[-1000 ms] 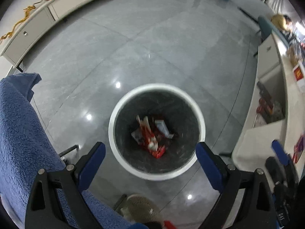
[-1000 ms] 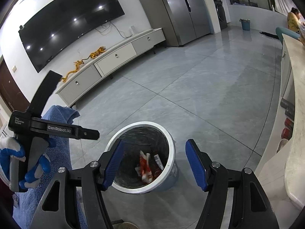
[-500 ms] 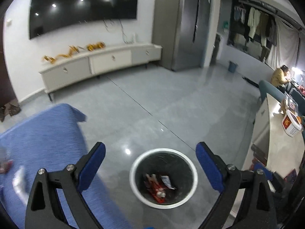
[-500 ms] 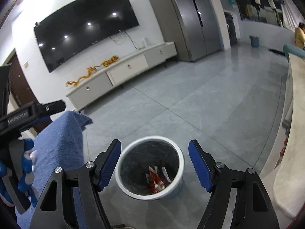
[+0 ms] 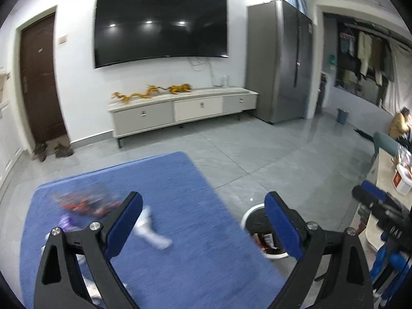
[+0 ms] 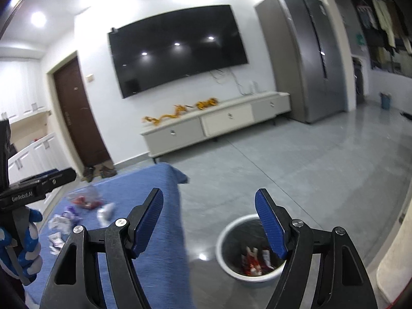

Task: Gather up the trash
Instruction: 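Move both open tools back toward the blue rug, then grasp the navy milk carton with the left tool while the right tool grasps the clear plastic bag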

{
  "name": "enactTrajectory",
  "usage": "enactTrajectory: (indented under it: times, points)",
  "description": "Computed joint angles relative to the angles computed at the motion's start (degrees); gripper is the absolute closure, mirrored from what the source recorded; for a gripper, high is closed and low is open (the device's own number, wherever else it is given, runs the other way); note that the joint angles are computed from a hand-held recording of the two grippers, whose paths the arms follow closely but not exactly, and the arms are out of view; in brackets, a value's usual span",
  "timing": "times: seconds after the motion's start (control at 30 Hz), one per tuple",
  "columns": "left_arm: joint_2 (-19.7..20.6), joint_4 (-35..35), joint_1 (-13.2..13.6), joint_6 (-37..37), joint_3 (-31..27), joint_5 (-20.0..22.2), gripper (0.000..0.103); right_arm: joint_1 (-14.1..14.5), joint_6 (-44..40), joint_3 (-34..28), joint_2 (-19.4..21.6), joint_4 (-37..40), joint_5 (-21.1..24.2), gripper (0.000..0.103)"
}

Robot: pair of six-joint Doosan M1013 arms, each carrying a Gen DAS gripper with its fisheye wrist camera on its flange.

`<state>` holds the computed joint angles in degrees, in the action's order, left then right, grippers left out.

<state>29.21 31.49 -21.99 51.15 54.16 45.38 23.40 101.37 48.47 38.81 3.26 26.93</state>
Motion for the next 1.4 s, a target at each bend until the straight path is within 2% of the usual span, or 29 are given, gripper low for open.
enactTrajectory:
  times: [0.1,0.23,0.43,0.57,0.63,0.73,0.83,0.9,1.0,1.13,1.23,1.37,1.4]
  points:
    - [-4.87,3.68,1.15,-5.40,7.67,-2.65,0.007,1.07,-3.05,-0.39,-0.50,1.75,-0.17,0.030]
    - [-9.74,6.23,3.34,-10.26,15.70,-3.43,0.007,2.58,-8.12,-1.37,-0.66,4.65,0.53,0.030]
    - [-14.36,1.22,7.70,-13.23,24.36,-3.30,0.008,4.02,-15.91,-5.19,1.44,11.18,4.87,0.030]
    - [-16.18,-0.08,8.47,-10.55,28.68,-5.59,0.008,5.06,-18.48,-10.29,4.61,12.45,9.87,0.030]
    - [-16.19,-3.89,8.46,-7.23,29.64,-6.80,0.008,5.39,-19.45,-13.04,6.42,12.91,12.51,0.030]
    - [-15.98,-15.12,8.80,-1.23,30.91,-9.22,0.008,5.86,-19.84,-16.77,9.00,13.31,16.01,0.030]
    - [-14.60,-31.44,10.32,5.51,31.28,-11.45,0.008,6.07,-19.73,-20.26,11.41,13.60,19.13,0.030]
    - [-13.58,-37.54,10.85,7.66,30.65,-11.38,0.008,6.10,-19.61,-22.06,12.68,13.66,20.83,0.030]
    - [-12.48,-43.17,11.70,7.56,29.92,-11.70,0.008,5.99,-19.59,-23.81,13.92,13.96,22.38,0.030]
    - [-10.79,-49.05,13.10,5.02,28.14,-11.81,0.008,5.73,-19.09,-25.84,15.26,14.15,23.70,0.030]
    - [-9.59,-51.36,13.90,0.03,27.49,-12.06,0.008,5.49,-18.87,-27.57,16.43,14.51,24.99,0.030]
    - [-8.36,-48.20,14.42,-9.65,25.68,-11.61,0.010,5.41,-18.79,-32.47,19.27,14.94,28.17,0.030]
    - [-7.99,-46.48,14.37,-11.83,24.88,-10.59,0.014,5.42,-18.59,-35.13,20.72,15.04,29.77,0.030]
